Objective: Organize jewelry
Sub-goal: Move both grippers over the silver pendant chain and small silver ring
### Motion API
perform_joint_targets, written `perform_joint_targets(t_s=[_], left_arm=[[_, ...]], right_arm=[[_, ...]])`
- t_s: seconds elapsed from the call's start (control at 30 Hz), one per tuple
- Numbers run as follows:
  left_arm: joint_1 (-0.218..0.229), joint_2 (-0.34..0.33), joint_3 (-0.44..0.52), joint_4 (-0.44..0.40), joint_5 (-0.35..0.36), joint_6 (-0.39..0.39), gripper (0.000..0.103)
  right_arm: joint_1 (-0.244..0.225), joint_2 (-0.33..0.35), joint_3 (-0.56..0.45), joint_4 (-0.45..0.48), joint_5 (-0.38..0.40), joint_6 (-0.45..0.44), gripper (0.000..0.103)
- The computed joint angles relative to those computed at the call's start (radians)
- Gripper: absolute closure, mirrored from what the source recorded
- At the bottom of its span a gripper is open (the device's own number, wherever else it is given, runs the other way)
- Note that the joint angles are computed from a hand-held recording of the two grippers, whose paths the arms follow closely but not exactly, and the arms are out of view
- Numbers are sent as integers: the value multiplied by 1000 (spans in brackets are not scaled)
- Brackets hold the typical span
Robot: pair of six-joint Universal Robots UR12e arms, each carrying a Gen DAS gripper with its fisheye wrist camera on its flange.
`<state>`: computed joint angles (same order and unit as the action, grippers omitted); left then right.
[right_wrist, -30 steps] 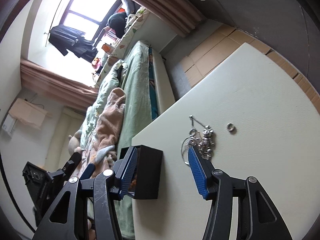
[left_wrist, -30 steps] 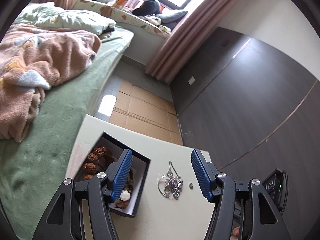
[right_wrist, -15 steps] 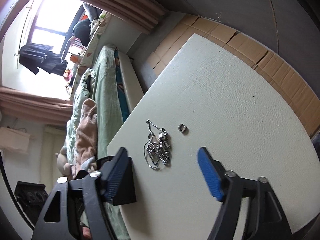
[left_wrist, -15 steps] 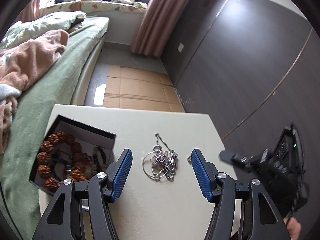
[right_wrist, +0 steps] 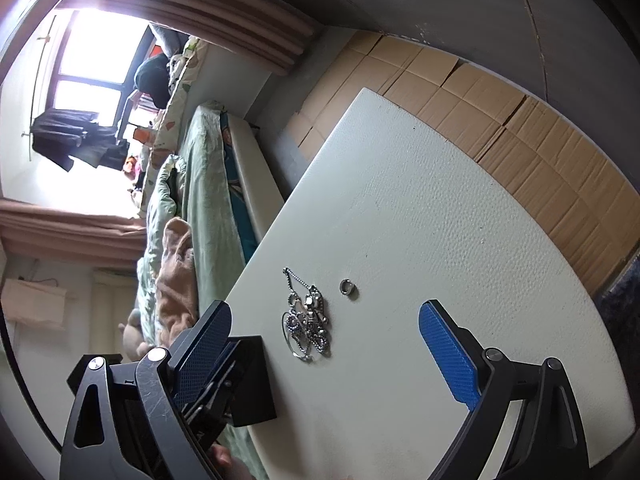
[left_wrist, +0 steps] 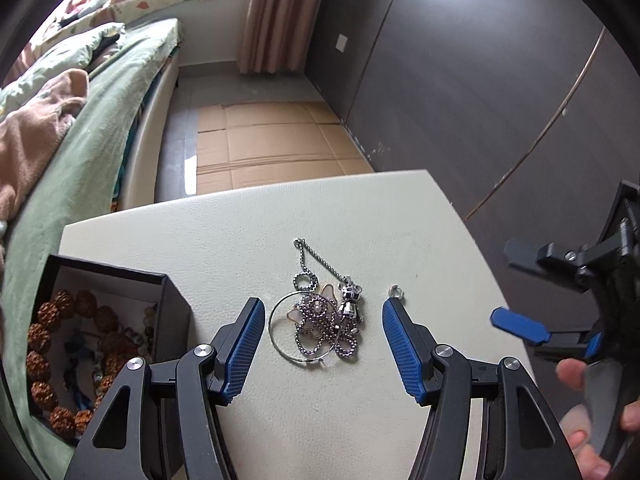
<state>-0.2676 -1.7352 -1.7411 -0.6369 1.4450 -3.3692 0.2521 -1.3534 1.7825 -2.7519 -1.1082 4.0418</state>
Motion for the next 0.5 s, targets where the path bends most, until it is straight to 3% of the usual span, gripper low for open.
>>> perform_joint_targets(t_s=[0.23, 0.5], left_arm=[[-6, -33, 29, -69, 28, 37, 47], [-10, -56, 45, -113, 48, 71, 48]], right_arm=[[-8, 8, -11, 16, 18, -11, 8], [-9, 18, -23, 27, 36, -13, 8]])
